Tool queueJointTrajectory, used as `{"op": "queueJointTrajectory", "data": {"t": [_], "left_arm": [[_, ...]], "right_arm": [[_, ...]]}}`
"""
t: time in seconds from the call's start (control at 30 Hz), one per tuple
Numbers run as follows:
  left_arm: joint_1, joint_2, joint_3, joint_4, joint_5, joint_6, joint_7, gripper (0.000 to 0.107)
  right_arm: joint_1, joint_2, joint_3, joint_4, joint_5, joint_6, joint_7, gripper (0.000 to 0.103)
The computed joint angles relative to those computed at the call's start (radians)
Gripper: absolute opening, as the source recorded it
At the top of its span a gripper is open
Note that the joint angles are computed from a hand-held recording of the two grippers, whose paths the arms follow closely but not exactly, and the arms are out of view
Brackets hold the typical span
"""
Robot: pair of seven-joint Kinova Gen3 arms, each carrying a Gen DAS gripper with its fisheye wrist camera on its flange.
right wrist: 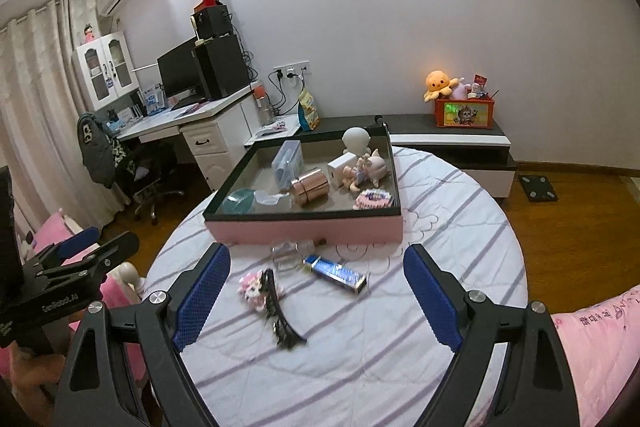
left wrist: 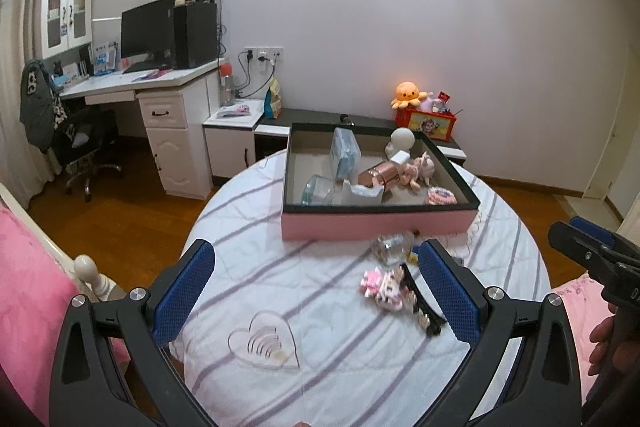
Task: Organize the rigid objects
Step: 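Withdraw both tools from the box toward the remaining items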
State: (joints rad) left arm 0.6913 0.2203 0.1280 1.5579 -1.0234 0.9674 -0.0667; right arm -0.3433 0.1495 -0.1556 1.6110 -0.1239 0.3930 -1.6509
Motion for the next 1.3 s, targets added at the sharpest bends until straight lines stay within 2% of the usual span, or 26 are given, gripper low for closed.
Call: {"op": "queueJointTrajectory", "data": {"t": [0.23,0.8,1.0,1.3], "left_arm": [[0.018,-0.013,0.017,0.036,-0.005,0.006,0.039,0.103],[0.008,-0.023,0.032,0.048,-0.001,0.002,0.040,0.103],[0.000,-0.013,0.026,0.042,0.021,-0.007,0.019,0.103],[-0.015,0.042,-0.006,0.007,0.092,-0.041,-0.055,0.103]], "right_arm": [[-0.017,-0.030,0.009,0.036,0.035,-0.005,-0.040,0.090],[-0.030,-0.046,0.004,0.048,0.064,-0.009,-0.061,0.090],[-0.021,-0.032,0.004,0.036,0.053,0.004,-0.044,0.090],[0.013,0.046,-0.001,-0.023,0.007,0.042,0.013,0.090]]}}
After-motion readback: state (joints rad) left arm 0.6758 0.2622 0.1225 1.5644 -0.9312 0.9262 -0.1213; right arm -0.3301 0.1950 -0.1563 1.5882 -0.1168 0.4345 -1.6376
